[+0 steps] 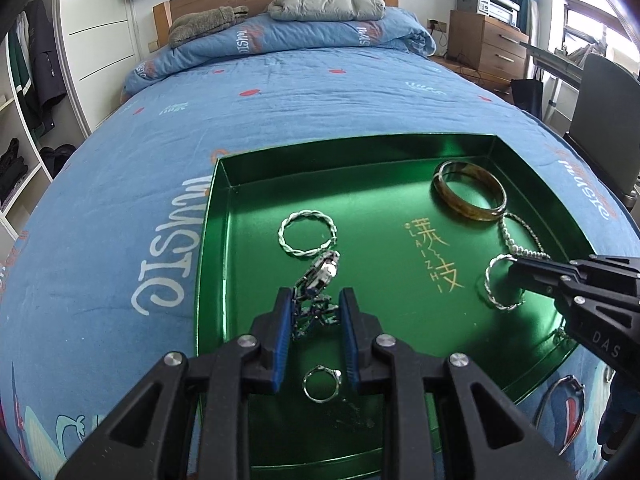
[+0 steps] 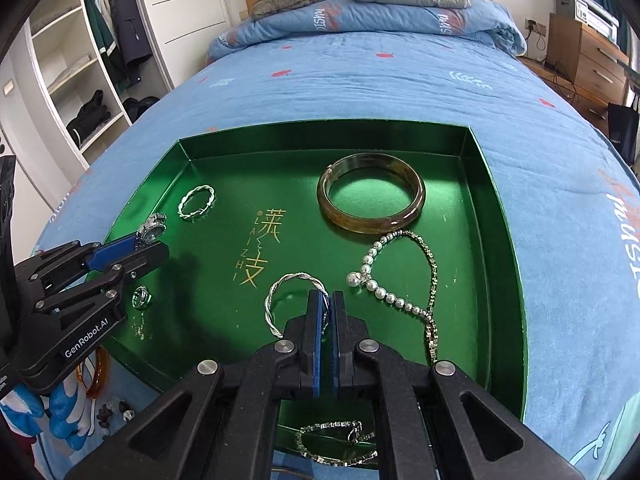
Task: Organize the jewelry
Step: 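Carry the watch and twisted hoop over the green tray and lower them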
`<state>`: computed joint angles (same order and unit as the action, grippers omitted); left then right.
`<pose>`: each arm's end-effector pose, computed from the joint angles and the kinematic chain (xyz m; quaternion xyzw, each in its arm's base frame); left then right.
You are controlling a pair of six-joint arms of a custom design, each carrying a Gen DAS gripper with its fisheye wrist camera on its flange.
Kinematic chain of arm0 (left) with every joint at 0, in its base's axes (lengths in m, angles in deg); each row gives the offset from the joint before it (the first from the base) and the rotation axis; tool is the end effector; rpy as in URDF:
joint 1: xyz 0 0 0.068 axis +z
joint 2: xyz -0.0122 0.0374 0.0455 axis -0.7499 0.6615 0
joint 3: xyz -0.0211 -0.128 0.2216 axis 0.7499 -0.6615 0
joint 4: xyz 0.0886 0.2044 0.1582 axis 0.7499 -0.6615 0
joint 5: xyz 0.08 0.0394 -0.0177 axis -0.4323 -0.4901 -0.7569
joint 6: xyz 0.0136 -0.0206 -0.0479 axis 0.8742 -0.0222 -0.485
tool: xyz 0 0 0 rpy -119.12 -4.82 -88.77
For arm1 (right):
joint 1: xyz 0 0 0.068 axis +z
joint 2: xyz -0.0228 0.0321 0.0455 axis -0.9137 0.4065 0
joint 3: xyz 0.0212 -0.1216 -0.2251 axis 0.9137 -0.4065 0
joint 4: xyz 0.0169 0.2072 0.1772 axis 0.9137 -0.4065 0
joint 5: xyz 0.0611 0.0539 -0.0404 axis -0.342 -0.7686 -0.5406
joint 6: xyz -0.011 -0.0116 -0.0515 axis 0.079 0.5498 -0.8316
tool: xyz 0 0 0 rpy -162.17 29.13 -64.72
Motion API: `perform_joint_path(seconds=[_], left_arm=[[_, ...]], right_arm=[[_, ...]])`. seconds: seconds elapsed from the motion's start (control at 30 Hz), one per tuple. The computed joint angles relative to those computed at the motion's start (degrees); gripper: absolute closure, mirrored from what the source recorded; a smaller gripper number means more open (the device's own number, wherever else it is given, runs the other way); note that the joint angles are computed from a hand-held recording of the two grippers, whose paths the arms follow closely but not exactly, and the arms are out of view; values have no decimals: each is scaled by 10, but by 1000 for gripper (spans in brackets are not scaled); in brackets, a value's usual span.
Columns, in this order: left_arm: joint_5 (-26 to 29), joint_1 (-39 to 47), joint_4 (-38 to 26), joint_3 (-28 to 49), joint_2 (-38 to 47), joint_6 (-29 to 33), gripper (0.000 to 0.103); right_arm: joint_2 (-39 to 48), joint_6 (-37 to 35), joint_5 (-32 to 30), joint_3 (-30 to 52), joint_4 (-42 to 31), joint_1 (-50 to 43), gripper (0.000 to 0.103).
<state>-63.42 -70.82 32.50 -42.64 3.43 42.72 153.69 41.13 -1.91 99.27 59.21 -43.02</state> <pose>0.2333 -0.0815 0.2114 -0.0607 0.9354 0.0478 0.3451 0.3075 0.1375 0.2178 -0.2243 0.9162 0.1473 0.2975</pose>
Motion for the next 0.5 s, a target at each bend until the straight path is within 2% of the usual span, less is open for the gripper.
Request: perform_joint_path(seconds=[0.37, 0.43, 0.5], left_arm=[[25, 22, 10, -8, 3, -17, 80], [28, 24, 10, -8, 3, -17, 80], [36, 30, 6, -6, 1, -19, 80]], right_arm=[[3, 2, -13, -2, 8, -10, 98], [3, 3, -17, -3, 8, -12, 96], [1, 3, -18, -1, 2, -13, 83]])
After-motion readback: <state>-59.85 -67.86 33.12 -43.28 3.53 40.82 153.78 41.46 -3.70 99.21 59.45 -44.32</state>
